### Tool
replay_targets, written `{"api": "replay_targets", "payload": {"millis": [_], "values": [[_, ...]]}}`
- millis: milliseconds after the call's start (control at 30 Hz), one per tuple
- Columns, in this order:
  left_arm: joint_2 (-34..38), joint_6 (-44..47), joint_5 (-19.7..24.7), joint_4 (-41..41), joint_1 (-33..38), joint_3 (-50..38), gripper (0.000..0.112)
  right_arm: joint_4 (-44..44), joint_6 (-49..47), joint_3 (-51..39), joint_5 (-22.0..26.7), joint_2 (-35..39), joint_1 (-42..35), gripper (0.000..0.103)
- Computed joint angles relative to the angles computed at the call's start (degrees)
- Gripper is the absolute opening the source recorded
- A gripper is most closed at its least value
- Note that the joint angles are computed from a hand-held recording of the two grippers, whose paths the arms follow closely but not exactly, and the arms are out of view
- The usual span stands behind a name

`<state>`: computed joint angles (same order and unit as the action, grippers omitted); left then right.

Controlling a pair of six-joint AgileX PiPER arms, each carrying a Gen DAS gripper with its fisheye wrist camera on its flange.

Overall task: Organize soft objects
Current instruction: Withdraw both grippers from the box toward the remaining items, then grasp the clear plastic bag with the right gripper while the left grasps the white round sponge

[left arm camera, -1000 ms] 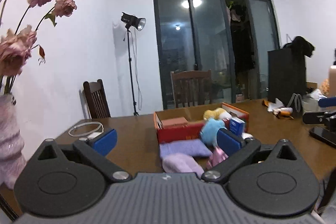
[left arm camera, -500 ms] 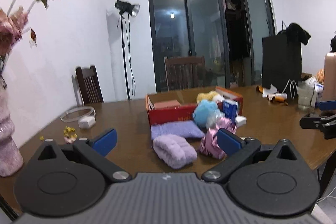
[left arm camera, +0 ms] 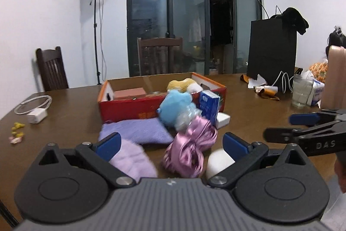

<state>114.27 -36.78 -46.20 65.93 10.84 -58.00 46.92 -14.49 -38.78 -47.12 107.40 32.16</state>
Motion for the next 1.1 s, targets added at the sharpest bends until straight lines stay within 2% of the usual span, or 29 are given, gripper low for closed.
{"api": "replay_targets", "payload": {"millis": [67,167,233,333,433,500,567,600,633,700,767,833,900,933,1033,1100], "values": [[1.8,-1.5,2.8,0.0,-2.1,-3.5,0.097,-2.7,0.0,-2.7,2.3,0.8,-2.7,0.080],[5.0,-9.2,6.0,4.8,-3.5,-9.7,0.090,-8.0,0.6,-8.8,7.7,3.3,-7.2,0.074],[7.0,-13.8,7.5,7.5,-4.0,-13.6,0.088,-11.0,0.7,-13.6,10.8,5.7,-9.3,0.071],[8.7,-15.7,10.1,7.6,-4.2,-17.6,0.087,-15.9,2.3,-21.4,15.6,9.7,-11.9,0.071],[9.3,-19.8,9.7,10.4,-2.9,-19.2,0.087,-18.6,2.6,-30.9,21.5,14.9,-13.6,0.068],[8.9,-22.0,9.9,11.9,-2.5,-18.4,0.087,-21.7,5.3,-37.6,26.5,18.7,-14.8,0.060],[7.8,-21.8,7.6,12.1,-1.9,-15.6,0.087,-20.8,4.5,-43.1,31.1,21.9,-15.5,0.039],[7.1,-20.1,5.4,11.1,-1.5,-13.6,0.088,-18.3,1.9,-45.2,32.5,23.2,-15.6,0.033],[6.4,-18.0,3.6,9.6,-1.5,-11.7,0.088,-17.8,0.8,-45.9,32.4,23.9,-15.6,0.030],[5.4,-15.4,-0.9,9.1,-1.5,-8.3,0.088,-21.7,5.6,-43.6,29.0,23.3,-15.6,0.025],[5.2,-16.5,-1.4,12.4,-2.9,-7.4,0.088,-25.9,11.2,-37.9,22.9,20.9,-15.9,0.023],[4.4,-13.4,2.6,11.5,-5.9,-5.4,0.087,-23.9,10.1,-31.2,16.8,17.7,-15.6,0.021],[3.8,-6.8,5.4,7.0,-8.0,-2.8,0.085,-24.7,12.1,-23.1,11.0,13.8,-16.0,0.020],[3.8,-5.3,5.9,6.2,-8.6,-2.1,0.085,-25.2,13.2,-18.8,8.2,11.7,-16.3,0.012],[4.0,-6.6,7.6,7.3,-9.9,-1.7,0.082,-22.9,11.6,-9.7,5.6,6.3,-16.8,0.009],[4.1,-6.5,9.0,7.0,-11.0,-1.4,0.078,-25.7,14.5,-5.1,6.2,3.9,-17.6,0.009]]}}
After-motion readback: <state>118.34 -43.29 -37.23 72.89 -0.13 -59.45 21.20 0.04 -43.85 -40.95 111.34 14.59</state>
